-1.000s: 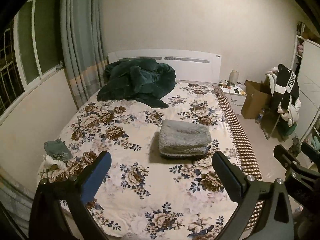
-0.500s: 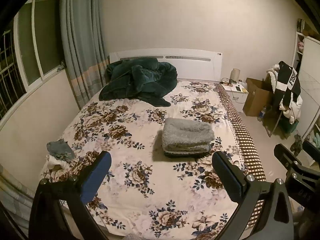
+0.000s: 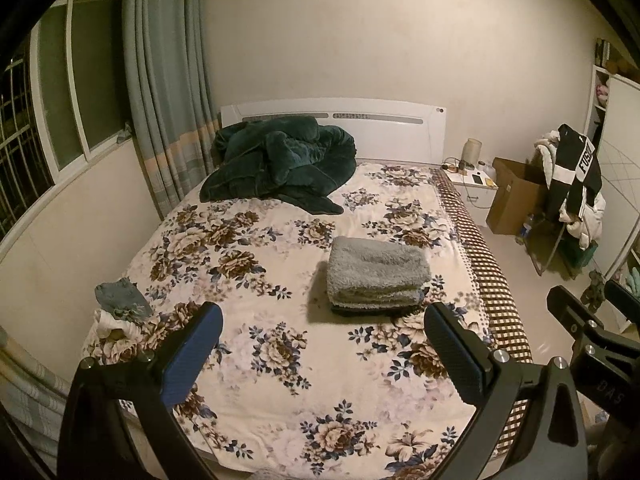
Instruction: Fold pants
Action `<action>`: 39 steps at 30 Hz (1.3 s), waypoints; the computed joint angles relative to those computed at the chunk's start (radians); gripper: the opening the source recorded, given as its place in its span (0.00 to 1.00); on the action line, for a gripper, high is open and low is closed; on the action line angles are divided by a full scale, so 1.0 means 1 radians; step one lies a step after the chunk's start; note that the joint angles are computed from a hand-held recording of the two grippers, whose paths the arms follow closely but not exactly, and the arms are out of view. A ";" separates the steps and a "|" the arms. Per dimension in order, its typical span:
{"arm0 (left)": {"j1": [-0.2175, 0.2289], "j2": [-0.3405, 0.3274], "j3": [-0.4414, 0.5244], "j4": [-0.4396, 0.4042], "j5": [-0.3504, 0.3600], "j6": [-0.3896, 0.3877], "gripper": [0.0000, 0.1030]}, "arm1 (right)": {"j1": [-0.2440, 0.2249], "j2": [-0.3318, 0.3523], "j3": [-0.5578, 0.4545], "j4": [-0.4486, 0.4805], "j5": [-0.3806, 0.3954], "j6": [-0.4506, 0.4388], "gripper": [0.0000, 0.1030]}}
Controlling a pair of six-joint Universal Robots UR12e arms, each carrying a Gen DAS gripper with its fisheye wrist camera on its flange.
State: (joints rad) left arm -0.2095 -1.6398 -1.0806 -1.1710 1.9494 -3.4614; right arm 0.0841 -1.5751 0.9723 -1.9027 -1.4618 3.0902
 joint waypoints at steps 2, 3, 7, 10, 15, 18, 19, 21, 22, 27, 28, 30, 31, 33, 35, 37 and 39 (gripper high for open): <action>-0.001 0.000 0.000 -0.001 0.004 0.000 1.00 | 0.002 0.000 0.001 0.001 0.000 0.001 1.00; -0.001 0.001 -0.001 0.000 0.004 0.000 1.00 | 0.003 -0.001 0.001 0.002 0.000 0.002 1.00; 0.001 0.001 -0.002 0.003 0.000 0.002 1.00 | 0.004 -0.001 0.001 0.004 0.000 0.001 1.00; 0.002 0.001 -0.003 0.004 -0.001 0.005 1.00 | 0.006 -0.001 0.003 0.002 -0.003 0.004 1.00; -0.002 0.000 0.005 -0.009 0.012 -0.001 1.00 | 0.008 -0.002 0.006 -0.001 -0.002 0.005 1.00; -0.003 0.000 0.005 -0.009 0.014 -0.003 1.00 | 0.009 -0.002 0.006 0.000 -0.001 0.007 1.00; -0.003 0.000 0.005 -0.009 0.014 -0.003 1.00 | 0.008 -0.001 0.004 0.000 0.000 0.005 1.00; -0.002 0.001 0.004 -0.007 0.012 -0.003 1.00 | 0.007 -0.001 0.004 0.001 0.000 0.004 1.00; -0.002 0.001 0.004 -0.007 0.013 -0.002 1.00 | 0.007 -0.001 0.004 0.001 0.000 0.004 1.00; -0.001 0.002 0.003 -0.004 0.013 0.000 1.00 | 0.008 -0.001 0.004 0.000 -0.001 0.004 1.00; -0.001 0.001 0.005 -0.006 0.013 0.000 1.00 | 0.007 -0.001 0.004 0.000 0.001 0.005 1.00; -0.001 0.002 0.005 -0.006 0.012 -0.001 1.00 | 0.007 0.000 0.001 0.002 -0.001 0.003 1.00; -0.002 0.002 0.006 -0.006 0.014 -0.001 1.00 | 0.006 0.001 0.001 0.002 0.001 0.004 1.00; -0.001 0.002 0.004 -0.006 0.011 0.000 1.00 | 0.006 0.001 0.001 0.003 0.002 0.003 1.00; -0.003 0.002 0.003 -0.005 0.016 0.000 1.00 | 0.006 0.001 0.001 0.004 0.003 0.002 1.00; -0.002 0.001 0.007 -0.006 0.017 0.001 1.00 | 0.007 0.001 0.001 0.003 0.000 0.004 1.00; -0.002 0.001 0.008 -0.007 0.016 0.000 1.00 | 0.006 0.002 -0.001 0.005 0.001 0.003 1.00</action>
State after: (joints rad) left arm -0.2115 -1.6388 -1.0731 -1.1784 1.9657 -3.4619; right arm 0.0902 -1.5733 0.9714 -1.8973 -1.4610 3.0932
